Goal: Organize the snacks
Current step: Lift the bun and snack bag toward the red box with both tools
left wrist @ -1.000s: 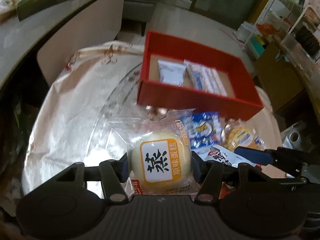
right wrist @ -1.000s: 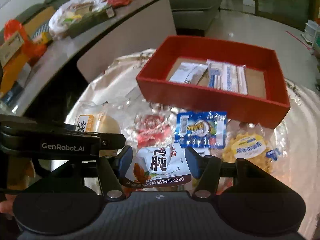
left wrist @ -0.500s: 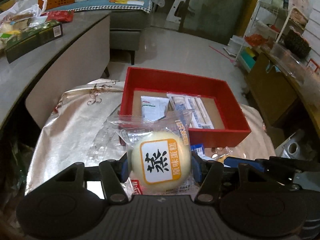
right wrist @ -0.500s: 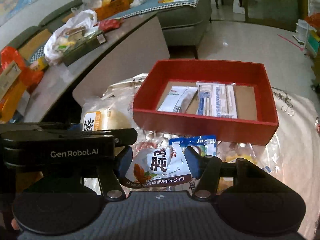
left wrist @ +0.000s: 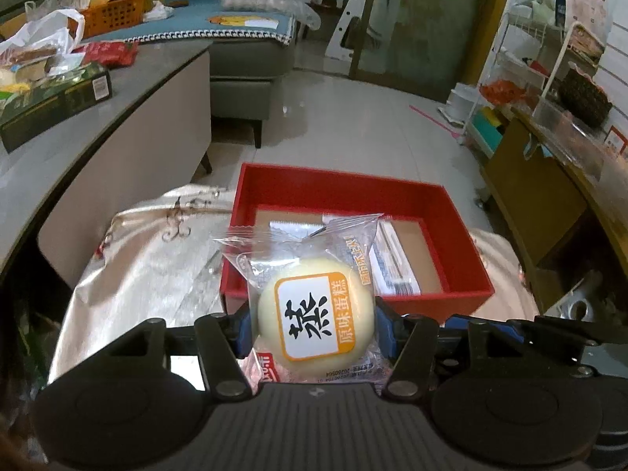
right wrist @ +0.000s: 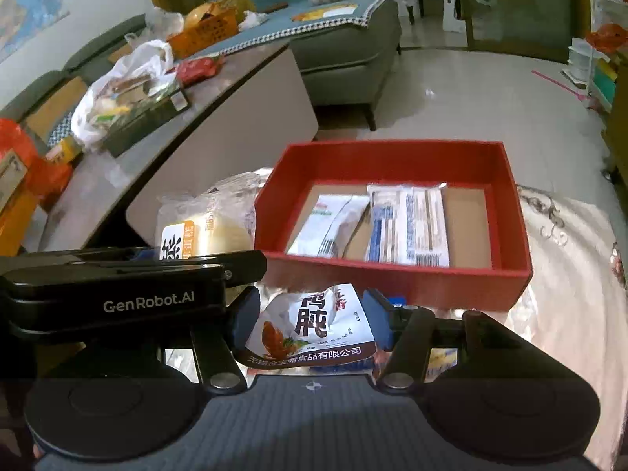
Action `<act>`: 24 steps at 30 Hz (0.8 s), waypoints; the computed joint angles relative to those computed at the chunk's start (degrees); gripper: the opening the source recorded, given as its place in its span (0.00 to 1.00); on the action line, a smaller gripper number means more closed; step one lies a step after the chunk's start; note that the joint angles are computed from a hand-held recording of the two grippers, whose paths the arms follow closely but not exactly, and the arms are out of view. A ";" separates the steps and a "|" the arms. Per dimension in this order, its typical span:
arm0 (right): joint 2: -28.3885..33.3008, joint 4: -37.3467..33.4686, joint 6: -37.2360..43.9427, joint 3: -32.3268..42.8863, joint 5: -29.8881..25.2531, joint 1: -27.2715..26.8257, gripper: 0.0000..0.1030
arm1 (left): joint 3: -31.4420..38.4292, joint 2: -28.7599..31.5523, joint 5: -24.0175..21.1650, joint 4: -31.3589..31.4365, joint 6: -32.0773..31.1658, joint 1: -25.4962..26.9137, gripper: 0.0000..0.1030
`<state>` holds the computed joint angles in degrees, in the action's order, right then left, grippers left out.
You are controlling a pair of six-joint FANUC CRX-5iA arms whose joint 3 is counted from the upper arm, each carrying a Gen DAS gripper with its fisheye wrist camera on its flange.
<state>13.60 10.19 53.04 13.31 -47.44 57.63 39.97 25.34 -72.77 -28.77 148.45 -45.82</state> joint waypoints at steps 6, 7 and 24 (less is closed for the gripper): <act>2.53 0.80 0.14 2.77 0.01 -1.37 0.63 | 3.90 2.99 -0.33 -0.31 -1.15 1.37 0.49; 3.24 0.74 0.31 3.63 -0.23 -1.70 0.63 | 4.67 3.65 -0.33 -0.09 -1.40 1.81 0.49; 13.27 1.42 2.95 14.54 -4.19 -5.08 0.64 | 13.25 12.08 -1.86 2.50 -3.16 6.30 0.49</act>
